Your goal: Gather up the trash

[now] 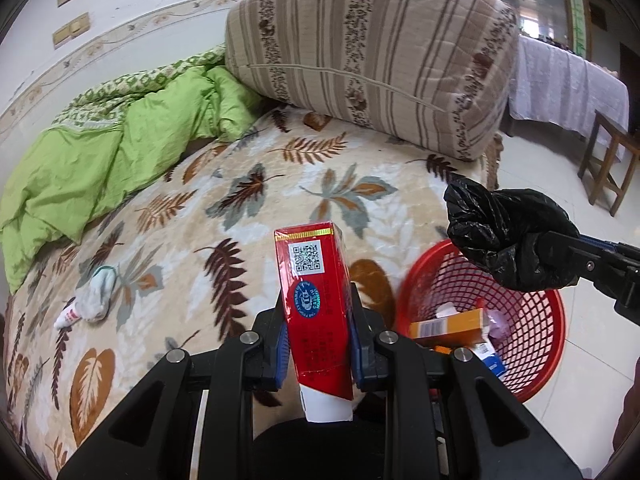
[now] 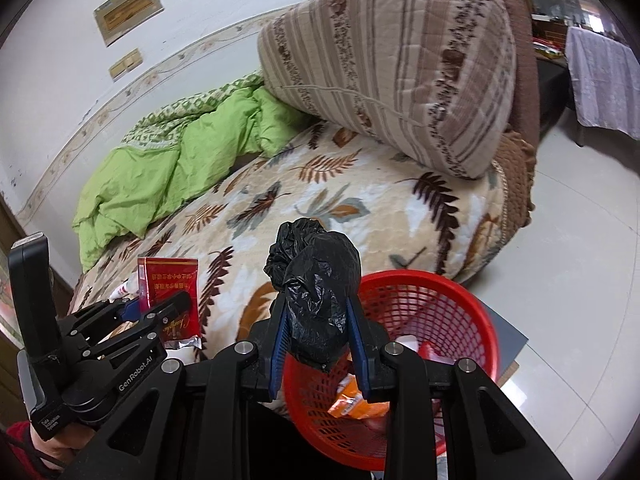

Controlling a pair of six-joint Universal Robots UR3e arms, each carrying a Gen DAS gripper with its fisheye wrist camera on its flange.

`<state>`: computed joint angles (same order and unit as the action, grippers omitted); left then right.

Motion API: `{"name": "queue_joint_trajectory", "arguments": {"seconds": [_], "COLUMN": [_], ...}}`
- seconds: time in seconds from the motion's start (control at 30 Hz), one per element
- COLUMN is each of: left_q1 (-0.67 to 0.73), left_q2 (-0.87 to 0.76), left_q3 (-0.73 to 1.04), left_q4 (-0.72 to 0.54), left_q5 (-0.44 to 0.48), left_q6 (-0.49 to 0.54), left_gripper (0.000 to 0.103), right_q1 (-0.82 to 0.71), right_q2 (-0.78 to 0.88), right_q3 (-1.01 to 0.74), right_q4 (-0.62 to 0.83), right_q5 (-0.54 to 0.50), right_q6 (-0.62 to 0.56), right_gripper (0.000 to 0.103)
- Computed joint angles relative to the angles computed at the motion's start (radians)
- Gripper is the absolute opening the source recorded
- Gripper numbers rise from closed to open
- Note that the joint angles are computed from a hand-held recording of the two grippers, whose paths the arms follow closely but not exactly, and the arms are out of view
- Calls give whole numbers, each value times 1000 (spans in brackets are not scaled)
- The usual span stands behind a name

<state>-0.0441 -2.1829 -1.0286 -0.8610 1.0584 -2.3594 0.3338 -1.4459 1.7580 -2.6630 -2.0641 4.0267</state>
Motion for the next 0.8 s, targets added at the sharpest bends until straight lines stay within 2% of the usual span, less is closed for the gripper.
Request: {"name": "queue_joint_trajectory", "arguments": {"seconds": [0.1, 0.2, 0.3, 0.37, 0.43, 0.5, 0.53, 0.67, 0.8], "left_q1": [-20, -48, -73, -95, -108, -118, -116, -85, -23], "left_q2": [-10, -44, -70, -119, -154, -145, -137, -114, -71], "left_q3": [27, 111, 156, 252, 314, 276, 259, 234, 190], "left_q4": [-48, -176, -241, -361, -439, -389, -374, -358, -323], "left_q5": [-4, -17, -35, -43, -55, -44, -50, -75, -119], "left_q6": [12, 38, 51, 84, 112, 104, 100, 101, 90], "left_gripper": [22, 23, 23, 25, 34, 57, 61, 63, 76], "right_q1": [-11, -22, -39, -50, -63, -65, -59, -27, 8], "right_q2": [-38, -69, -98, -110, -122, -129, -127, -117, -57], "right_q3": [51, 86, 119, 132, 143, 140, 129, 89, -16], "right_q4": [-3, 17, 41, 65, 86, 121, 148, 185, 254], "right_q5": [-5, -13, -15, -17, -12, -27, -48, -117, -168], "right_q6": [18, 46, 72, 86, 101, 115, 129, 125, 133], "right_gripper": [30, 31, 31, 31, 34, 50, 59, 60, 68]}}
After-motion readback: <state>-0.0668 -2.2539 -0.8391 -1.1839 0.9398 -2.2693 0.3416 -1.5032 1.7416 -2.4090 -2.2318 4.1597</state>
